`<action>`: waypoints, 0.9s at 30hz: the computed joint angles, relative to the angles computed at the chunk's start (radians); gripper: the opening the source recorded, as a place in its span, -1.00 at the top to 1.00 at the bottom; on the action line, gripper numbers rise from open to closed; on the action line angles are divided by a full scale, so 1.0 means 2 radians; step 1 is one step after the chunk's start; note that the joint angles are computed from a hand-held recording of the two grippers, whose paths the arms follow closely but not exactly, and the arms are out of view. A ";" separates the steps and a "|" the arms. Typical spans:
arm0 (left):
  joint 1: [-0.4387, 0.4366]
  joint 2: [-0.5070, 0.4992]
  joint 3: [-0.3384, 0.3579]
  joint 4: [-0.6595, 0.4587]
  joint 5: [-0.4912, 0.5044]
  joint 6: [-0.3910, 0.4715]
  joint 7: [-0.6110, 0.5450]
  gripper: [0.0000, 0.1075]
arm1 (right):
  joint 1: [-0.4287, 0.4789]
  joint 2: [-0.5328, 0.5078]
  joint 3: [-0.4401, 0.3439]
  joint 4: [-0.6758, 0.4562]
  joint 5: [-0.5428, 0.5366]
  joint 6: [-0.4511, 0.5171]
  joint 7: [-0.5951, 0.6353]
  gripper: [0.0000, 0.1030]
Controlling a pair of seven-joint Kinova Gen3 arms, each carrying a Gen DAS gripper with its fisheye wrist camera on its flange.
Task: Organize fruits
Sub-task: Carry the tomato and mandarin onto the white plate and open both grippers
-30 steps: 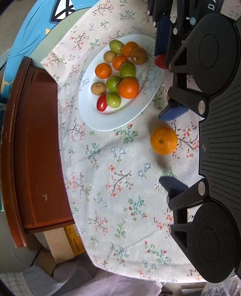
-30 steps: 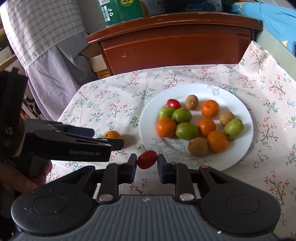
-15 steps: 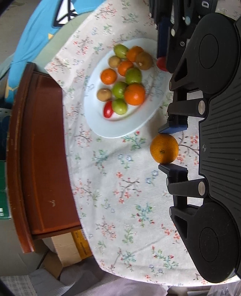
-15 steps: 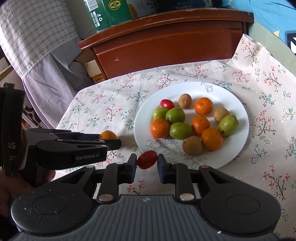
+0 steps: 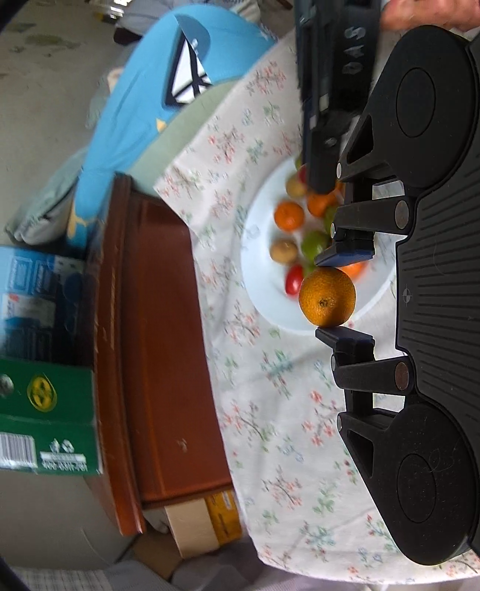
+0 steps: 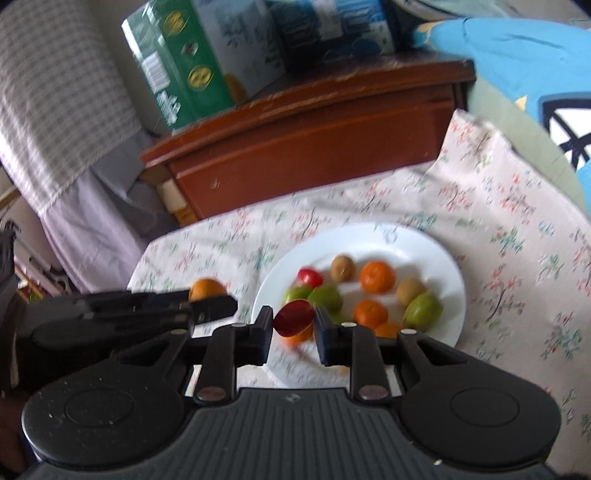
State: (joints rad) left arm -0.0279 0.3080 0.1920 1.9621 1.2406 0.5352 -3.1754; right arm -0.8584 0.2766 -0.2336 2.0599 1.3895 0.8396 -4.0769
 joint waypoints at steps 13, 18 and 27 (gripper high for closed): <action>0.016 0.020 0.006 -0.017 0.029 0.010 -0.015 0.41 | 0.037 -0.018 0.005 0.024 0.024 0.018 -0.059 0.53; 0.023 0.041 0.013 -0.029 0.034 0.010 -0.012 0.41 | 0.051 -0.009 0.007 0.027 0.030 0.011 -0.063 0.53; 0.036 0.068 0.027 -0.043 0.021 -0.003 0.005 0.41 | 0.075 0.010 0.017 0.023 0.035 -0.020 -0.060 0.53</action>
